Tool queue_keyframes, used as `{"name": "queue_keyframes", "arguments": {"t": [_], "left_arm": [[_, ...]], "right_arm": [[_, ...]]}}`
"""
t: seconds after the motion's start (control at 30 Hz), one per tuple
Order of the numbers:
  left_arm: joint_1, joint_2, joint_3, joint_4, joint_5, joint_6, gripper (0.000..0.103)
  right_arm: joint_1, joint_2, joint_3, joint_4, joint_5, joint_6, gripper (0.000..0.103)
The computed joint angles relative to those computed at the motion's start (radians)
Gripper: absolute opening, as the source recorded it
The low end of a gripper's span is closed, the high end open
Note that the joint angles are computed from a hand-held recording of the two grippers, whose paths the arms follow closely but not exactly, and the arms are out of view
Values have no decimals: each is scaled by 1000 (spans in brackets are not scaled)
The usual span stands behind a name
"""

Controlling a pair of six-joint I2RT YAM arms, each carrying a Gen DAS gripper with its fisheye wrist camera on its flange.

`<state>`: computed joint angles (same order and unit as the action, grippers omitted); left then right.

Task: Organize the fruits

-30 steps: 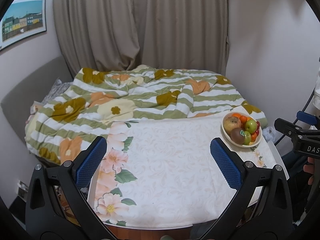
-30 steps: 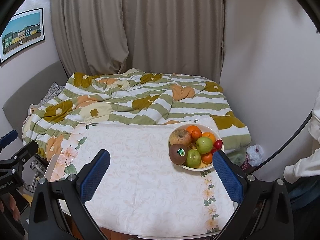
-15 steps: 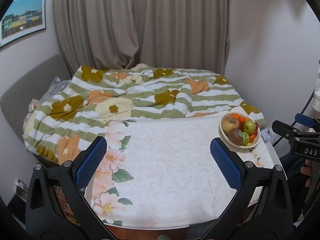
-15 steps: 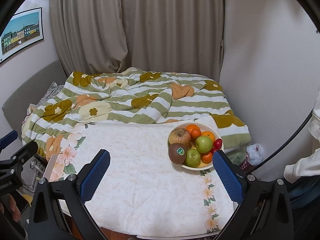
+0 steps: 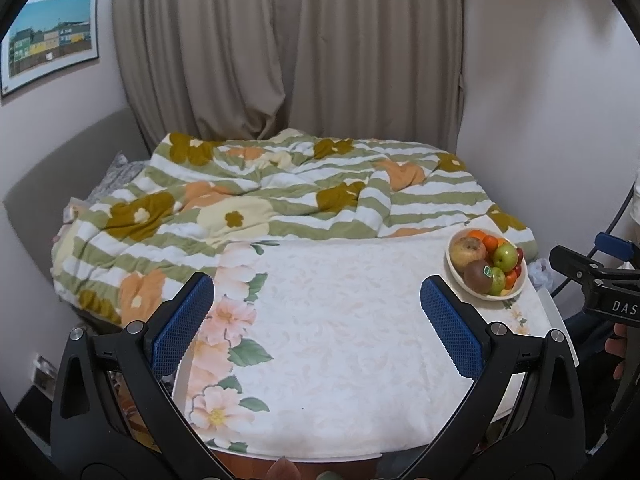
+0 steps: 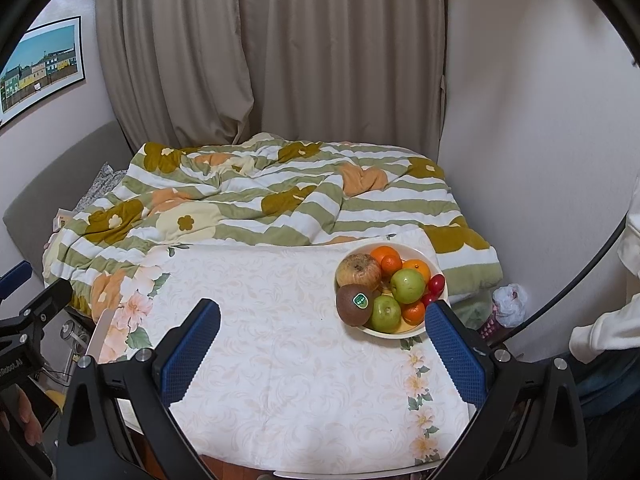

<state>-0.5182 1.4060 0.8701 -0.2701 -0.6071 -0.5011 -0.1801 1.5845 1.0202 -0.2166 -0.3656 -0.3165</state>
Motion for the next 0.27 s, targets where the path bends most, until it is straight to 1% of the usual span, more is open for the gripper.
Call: {"name": "queue_keyframes", "arguments": {"t": [0.27], "left_arm": [[9, 8, -6, 7, -6, 9, 103]], "right_arm": [[-1, 4, 8, -8, 1, -1, 102]]}}
